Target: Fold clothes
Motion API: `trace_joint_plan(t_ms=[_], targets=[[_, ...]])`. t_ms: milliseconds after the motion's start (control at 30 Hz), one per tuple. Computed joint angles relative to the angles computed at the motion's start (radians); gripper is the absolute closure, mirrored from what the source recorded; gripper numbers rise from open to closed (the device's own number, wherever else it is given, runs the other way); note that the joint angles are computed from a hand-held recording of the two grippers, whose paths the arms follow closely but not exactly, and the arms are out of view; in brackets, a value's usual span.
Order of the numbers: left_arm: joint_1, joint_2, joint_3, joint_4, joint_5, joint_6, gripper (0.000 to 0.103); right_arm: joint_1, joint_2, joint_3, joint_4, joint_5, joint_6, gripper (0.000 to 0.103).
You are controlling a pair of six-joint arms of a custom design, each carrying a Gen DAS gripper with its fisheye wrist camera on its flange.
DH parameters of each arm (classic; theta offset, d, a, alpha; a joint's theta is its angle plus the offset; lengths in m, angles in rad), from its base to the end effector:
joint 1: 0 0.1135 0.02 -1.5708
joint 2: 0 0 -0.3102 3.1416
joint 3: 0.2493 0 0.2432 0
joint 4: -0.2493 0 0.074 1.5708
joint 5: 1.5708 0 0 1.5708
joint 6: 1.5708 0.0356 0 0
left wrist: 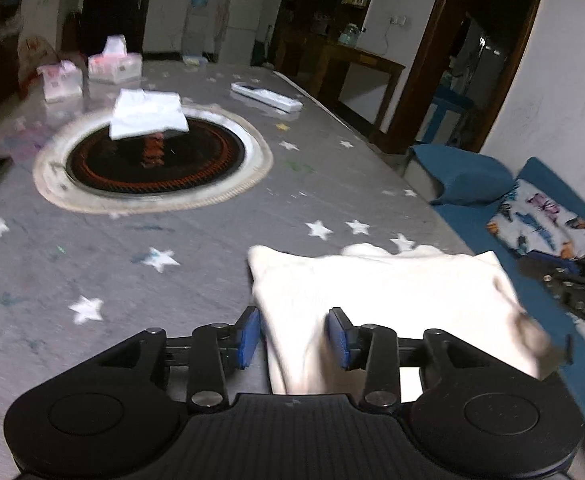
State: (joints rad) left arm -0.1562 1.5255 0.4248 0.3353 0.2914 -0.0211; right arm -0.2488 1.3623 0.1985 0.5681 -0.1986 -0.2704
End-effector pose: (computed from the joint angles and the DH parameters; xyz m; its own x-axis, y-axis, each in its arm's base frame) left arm 0.2396 -0.0481 0.1656 -0.6917 0.0885 -0.7167 0.3391 0.9160 -0.2142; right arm 0.1901 -0.0410 0.1632 -0.5463 -0.1314 -0.8273 -0.0652 0.9913 -0.1144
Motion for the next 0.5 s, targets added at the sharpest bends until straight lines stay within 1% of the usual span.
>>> trace_joint_plan(t_ms=[33, 100, 133, 267, 333, 400, 500], targets=[[0.001, -0.004, -0.004, 0.003, -0.006, 0.006, 0.062, 0.001, -0.015, -0.007, -0.011, -0.018, -0.003, 0.085], [0.004, -0.011, -0.012, 0.011, -0.019, 0.019, 0.060, 0.012, -0.034, -0.019, -0.032, -0.052, -0.002, 0.072], [0.003, -0.017, -0.020, 0.015, -0.019, 0.020, 0.059, 0.025, -0.043, -0.027, -0.043, -0.063, -0.001, 0.070], [-0.013, -0.055, -0.052, 0.021, -0.023, 0.027, 0.058, 0.093, -0.065, -0.083, -0.022, -0.061, 0.032, 0.069], [-0.030, -0.083, -0.079, 0.040, -0.037, 0.034, 0.055, 0.115, -0.086, -0.113, -0.009, -0.060, 0.058, 0.066], [-0.051, -0.111, -0.107, 0.057, -0.054, 0.043, 0.053, 0.141, -0.104, -0.148, 0.015, -0.035, 0.074, 0.064], [-0.091, -0.128, -0.145, 0.088, -0.096, 0.064, 0.052, 0.166, -0.108, -0.195, 0.056, 0.006, 0.064, 0.061]])
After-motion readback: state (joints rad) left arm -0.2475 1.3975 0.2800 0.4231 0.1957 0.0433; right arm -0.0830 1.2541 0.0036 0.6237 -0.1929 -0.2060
